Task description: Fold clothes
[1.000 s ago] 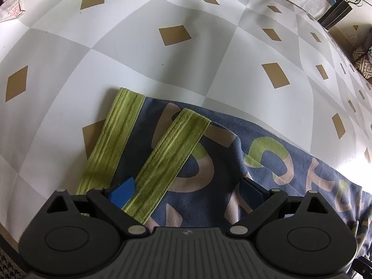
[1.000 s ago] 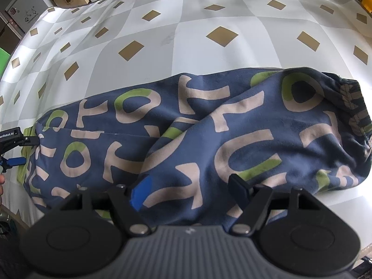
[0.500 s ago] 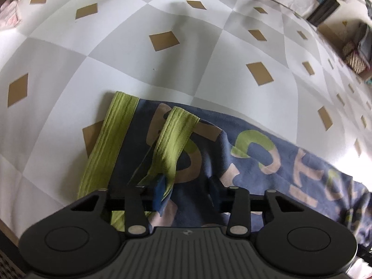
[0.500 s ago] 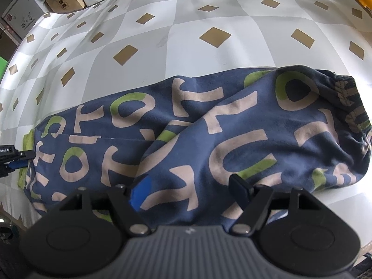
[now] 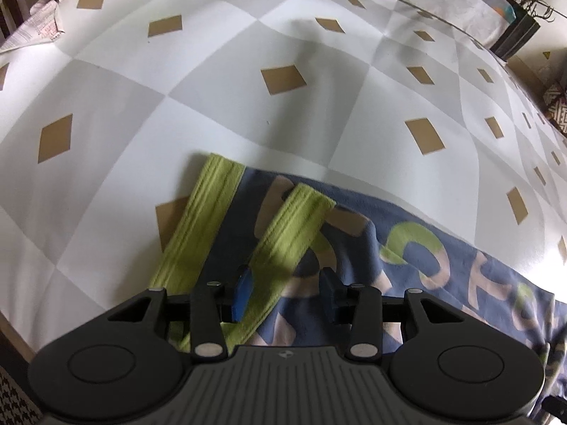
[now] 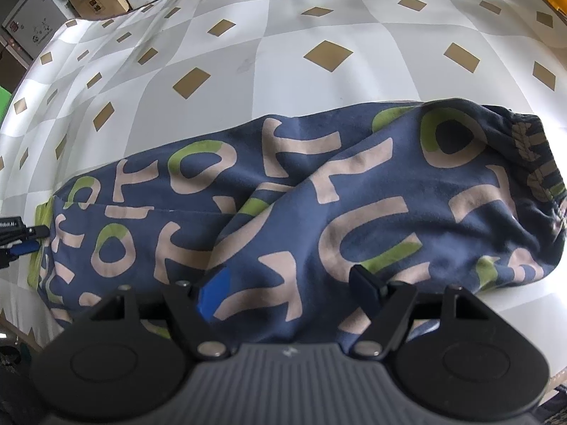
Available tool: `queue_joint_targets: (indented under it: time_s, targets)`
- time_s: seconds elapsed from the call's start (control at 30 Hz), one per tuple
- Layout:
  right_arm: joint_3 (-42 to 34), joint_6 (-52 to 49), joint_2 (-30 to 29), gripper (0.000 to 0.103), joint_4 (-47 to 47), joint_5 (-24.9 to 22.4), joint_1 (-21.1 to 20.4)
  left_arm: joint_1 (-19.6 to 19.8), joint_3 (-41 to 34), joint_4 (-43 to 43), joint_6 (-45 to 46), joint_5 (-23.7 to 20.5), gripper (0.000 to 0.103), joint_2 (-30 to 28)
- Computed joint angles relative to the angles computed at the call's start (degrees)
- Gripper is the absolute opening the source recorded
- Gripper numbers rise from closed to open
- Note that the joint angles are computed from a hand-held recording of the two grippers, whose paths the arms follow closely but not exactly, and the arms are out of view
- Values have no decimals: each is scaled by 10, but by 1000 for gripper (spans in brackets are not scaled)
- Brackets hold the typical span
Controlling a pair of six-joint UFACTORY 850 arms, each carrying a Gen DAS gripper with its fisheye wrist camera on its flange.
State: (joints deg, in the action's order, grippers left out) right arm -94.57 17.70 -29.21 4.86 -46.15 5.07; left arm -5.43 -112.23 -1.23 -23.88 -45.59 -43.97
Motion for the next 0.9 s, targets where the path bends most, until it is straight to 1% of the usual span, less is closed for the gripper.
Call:
queue_joint_targets:
  time_s: [0.13, 0.2, 0.33, 0.43, 0.53, 0.6, 0.63, 0.67, 0.7, 0.8, 0.9]
  targets:
    - [-1, 1, -2, 73, -7, -3, 2, -3, -10, 20, -13, -6, 42, -11]
    - [-2, 2, -3, 73, -10, -5, 3, -3, -12, 20, -16, -5, 47, -13]
    - [-3, 3, -5, 73, -13, -7, 4, -4, -15, 23, -20, -3, 48, -16]
    - [-4, 4, -6, 73, -15, -8, 4, -6, -9, 27, -18, 4, 47, -13]
    - [-4, 4, -7, 73, -16, -8, 4, -7, -5, 17, -3, 10, 32, -10]
    - [-5, 5, -7, 73, -17, -8, 4, -9, -5, 15, 6, 11, 15, -9]
    - [-5, 5, -8, 73, -17, -9, 4, -12, -5, 21, 8, 10, 11, -8]
    - [-6, 5, -8, 73, -17, -9, 4, -14, -4, 30, 6, 10, 5, -7]
    - [-6, 5, -8, 73, -17, -9, 4, -16, -1, 37, 3, 11, 3, -5]
    - [-5, 6, -8, 73, -17, -8, 3, -17, 15, 34, -8, 27, 2, 7]
    - [-5, 7, -7, 73, -17, -7, 2, -22, 30, 57, -25, 42, 2, 20]
